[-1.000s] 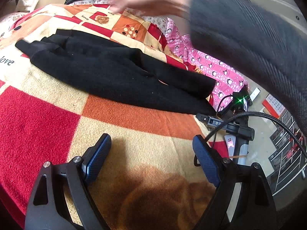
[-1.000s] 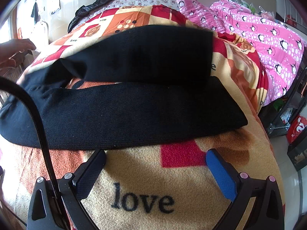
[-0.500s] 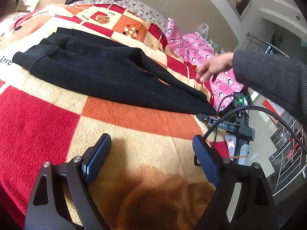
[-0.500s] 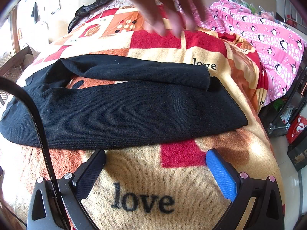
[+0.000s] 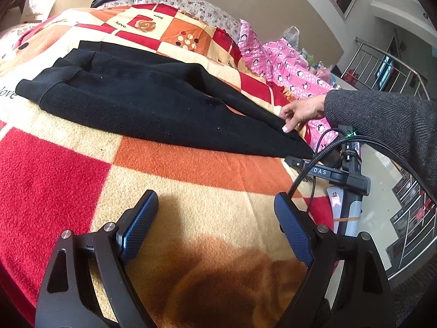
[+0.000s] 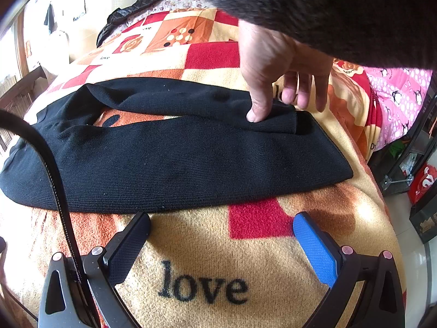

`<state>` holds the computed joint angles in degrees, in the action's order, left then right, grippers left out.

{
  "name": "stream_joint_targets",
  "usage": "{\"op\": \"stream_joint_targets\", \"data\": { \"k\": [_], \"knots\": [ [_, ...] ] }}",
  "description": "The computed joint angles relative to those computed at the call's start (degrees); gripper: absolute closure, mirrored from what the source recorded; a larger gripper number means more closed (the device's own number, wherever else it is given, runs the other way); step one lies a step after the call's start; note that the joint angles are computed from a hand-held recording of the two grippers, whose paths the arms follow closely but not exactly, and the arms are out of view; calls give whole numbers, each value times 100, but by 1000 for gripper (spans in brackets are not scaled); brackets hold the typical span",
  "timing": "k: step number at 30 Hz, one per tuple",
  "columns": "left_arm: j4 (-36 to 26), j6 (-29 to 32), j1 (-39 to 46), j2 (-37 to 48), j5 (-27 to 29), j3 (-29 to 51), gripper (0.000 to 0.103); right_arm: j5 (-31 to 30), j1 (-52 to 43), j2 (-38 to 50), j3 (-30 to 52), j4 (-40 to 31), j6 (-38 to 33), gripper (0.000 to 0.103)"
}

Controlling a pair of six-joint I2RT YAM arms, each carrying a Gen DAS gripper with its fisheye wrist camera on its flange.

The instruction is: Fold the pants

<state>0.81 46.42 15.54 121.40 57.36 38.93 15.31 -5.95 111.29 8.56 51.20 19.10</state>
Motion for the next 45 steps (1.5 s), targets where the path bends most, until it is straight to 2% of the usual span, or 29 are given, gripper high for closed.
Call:
{"op": "stream_joint_targets", "data": {
  "k": [24,35,41,43,45],
  "knots": [
    [1200,-787,-372,-344,-532,-623,16,1,10,-2,-3,-1,11,0],
    [832,-495,-183,-257,-292,-475,16,15,30,-6,-18,7,27,0],
    [591,-280,124,-755,-128,-597,16,13,30,-13,-11,-4,27,0],
    [1128,-673,440,-1121,-193,-741,16,18,28,10,-25,34,22,0],
    [968,-944,772,-1165,-99,-350,16,6,21,-24,-13,-9,20,0]
  ]
}}
